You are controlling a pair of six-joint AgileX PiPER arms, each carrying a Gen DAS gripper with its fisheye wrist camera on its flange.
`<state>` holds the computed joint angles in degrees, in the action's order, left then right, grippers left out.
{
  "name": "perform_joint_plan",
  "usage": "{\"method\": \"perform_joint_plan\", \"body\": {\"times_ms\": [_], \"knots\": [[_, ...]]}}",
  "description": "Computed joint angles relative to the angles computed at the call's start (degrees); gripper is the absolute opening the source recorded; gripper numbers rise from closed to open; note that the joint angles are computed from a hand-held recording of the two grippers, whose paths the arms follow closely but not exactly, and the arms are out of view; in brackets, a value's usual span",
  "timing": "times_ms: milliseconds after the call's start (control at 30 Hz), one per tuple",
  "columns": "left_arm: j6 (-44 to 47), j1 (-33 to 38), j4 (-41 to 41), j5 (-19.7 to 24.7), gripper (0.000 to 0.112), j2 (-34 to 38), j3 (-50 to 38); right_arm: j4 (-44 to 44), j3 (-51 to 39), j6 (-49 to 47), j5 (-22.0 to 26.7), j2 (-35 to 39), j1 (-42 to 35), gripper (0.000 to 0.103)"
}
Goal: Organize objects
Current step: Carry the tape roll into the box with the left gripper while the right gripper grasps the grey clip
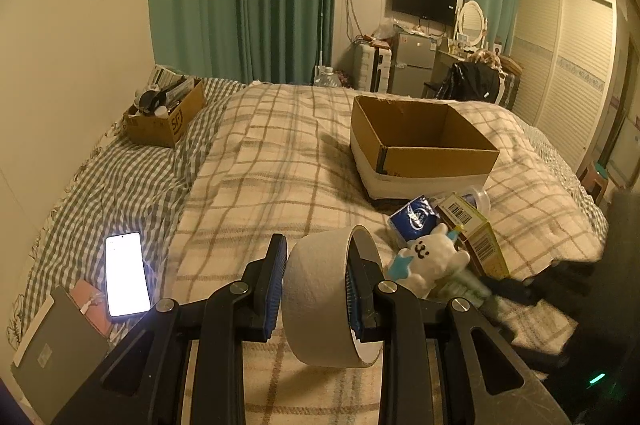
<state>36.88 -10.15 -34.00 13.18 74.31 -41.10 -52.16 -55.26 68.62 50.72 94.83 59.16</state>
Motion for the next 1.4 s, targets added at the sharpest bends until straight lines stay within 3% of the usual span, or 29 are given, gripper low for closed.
{"method": "perform_joint_plan", "body": {"times_ms": [100,267,433,600,767,900,1067,1233,1400], "knots": [[-0.5,-1.2,-0.1,-0.6,0.027,0.1,0.0,-1.6,1.0,1.7,0.7,-4.1,-0.4,0.013],[0.1,-2.8,-2.0,-0.4,0.027,0.1,-0.8,-2.7,1.7,1.5,0.0,-11.1,-2.4,0.013],[-5.1,-5.1,2.1,-0.4,0.027,0.9,-3.7,-1.4,0.8,-2.3,-1.5,-17.6,-6.2,0.013],[-17.8,-7.9,14.6,0.5,0.027,3.4,-10.8,-0.6,-3.7,-8.2,-0.8,-20.9,-10.5,0.013],[-24.8,-10.3,21.5,3.5,0.027,8.1,-21.1,2.8,-9.9,-17.1,-2.9,-20.7,-18.6,0.013],[-30.9,-12.2,27.2,7.8,0.027,15.6,-33.7,9.9,-16.0,-26.3,-7.1,-18.1,-27.5,0.013],[-37.9,-14.6,35.3,13.0,0.027,26.0,-49.5,23.6,-27.3,-41.0,-10.2,-9.5,-38.8,0.013],[-43.2,-17.2,43.6,19.9,0.027,39.3,-66.3,36.4,-40.5,-54.4,-8.0,2.8,-46.5,0.013],[-42.8,-18.4,43.5,25.1,0.027,51.8,-79.2,42.3,-48.2,-60.4,-6.6,13.8,-50.6,0.013]]}}
